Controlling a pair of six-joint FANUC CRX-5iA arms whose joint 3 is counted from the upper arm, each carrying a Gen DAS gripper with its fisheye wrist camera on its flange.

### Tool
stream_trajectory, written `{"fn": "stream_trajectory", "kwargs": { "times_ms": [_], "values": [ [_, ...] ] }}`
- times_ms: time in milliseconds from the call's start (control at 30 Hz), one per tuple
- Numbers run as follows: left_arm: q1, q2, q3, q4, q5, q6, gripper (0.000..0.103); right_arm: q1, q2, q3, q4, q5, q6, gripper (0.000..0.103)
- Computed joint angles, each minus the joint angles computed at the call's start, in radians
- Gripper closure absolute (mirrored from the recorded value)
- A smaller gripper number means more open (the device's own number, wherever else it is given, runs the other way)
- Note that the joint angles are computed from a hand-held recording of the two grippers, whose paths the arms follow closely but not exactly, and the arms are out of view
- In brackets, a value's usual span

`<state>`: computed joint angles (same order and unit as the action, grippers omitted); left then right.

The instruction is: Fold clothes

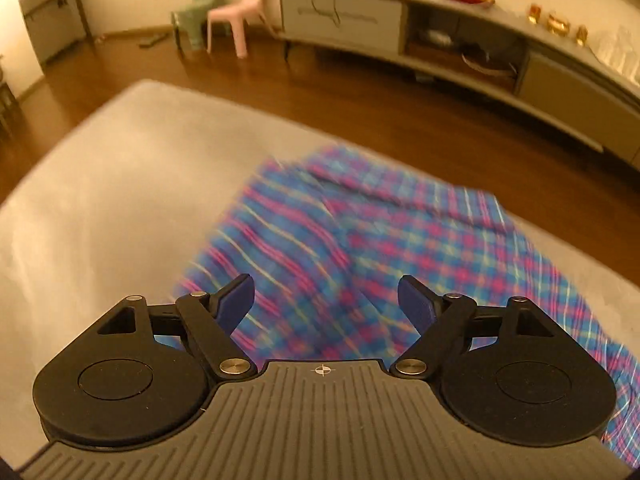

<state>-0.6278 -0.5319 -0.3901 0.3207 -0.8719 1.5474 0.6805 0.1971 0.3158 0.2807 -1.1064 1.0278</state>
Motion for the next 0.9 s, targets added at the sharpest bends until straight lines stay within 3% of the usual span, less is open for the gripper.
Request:
{"fn": "stream_trajectory", "kwargs": {
  "times_ms": [100, 133, 167, 267, 433, 533, 600, 633, 700, 733, 800, 833, 867, 900],
  "values": [
    [0.002, 0.005, -0.001, 0.002, 0.004, -0.003, 0.036, -0.027, -0.027, -0.039, -0.102, 0.083, 0.098, 0.03],
    [0.0, 0.008, 0.0, -0.001, 0.008, -0.002, 0.036, -0.022, -0.031, -0.04, -0.117, 0.087, 0.123, 0.042],
    [-0.005, 0.009, 0.002, -0.011, 0.013, 0.003, 0.036, -0.023, -0.027, -0.024, -0.146, 0.076, 0.154, 0.064],
    [-0.024, 0.01, 0.015, -0.057, 0.028, 0.03, 0.036, -0.012, -0.001, 0.027, -0.153, 0.037, 0.182, 0.101],
    [-0.062, 0.008, 0.039, -0.151, 0.07, 0.128, 0.036, 0.005, 0.019, 0.123, -0.229, 0.063, 0.247, 0.103],
    [-0.062, 0.016, 0.043, -0.153, 0.06, 0.142, 0.036, 0.003, 0.03, 0.221, -0.35, 0.122, 0.34, 0.103],
    [-0.077, 0.032, 0.059, -0.18, 0.043, 0.155, 0.036, 0.007, 0.063, 0.267, -0.323, 0.133, 0.31, 0.103],
    [-0.089, 0.041, 0.07, -0.201, 0.033, 0.163, 0.036, 0.017, 0.104, 0.299, -0.25, 0.082, 0.266, 0.103],
    [-0.112, 0.057, 0.091, -0.239, 0.017, 0.176, 0.036, 0.039, 0.193, 0.368, -0.109, -0.028, 0.191, 0.09],
    [-0.119, 0.059, 0.093, -0.247, 0.016, 0.174, 0.036, 0.061, 0.208, 0.355, -0.025, -0.064, 0.165, 0.079],
    [-0.127, 0.057, 0.091, -0.254, 0.018, 0.167, 0.036, 0.094, 0.214, 0.293, 0.115, -0.099, 0.119, 0.078],
    [-0.128, 0.057, 0.091, -0.253, 0.019, 0.169, 0.036, 0.098, 0.172, 0.238, 0.11, -0.053, 0.088, 0.074],
    [-0.124, 0.056, 0.087, -0.245, 0.021, 0.165, 0.036, 0.087, 0.114, 0.177, 0.054, 0.025, 0.069, 0.058],
    [-0.117, 0.053, 0.081, -0.232, 0.023, 0.159, 0.036, 0.07, 0.048, 0.117, -0.042, 0.105, 0.066, 0.048]
  ]
}}
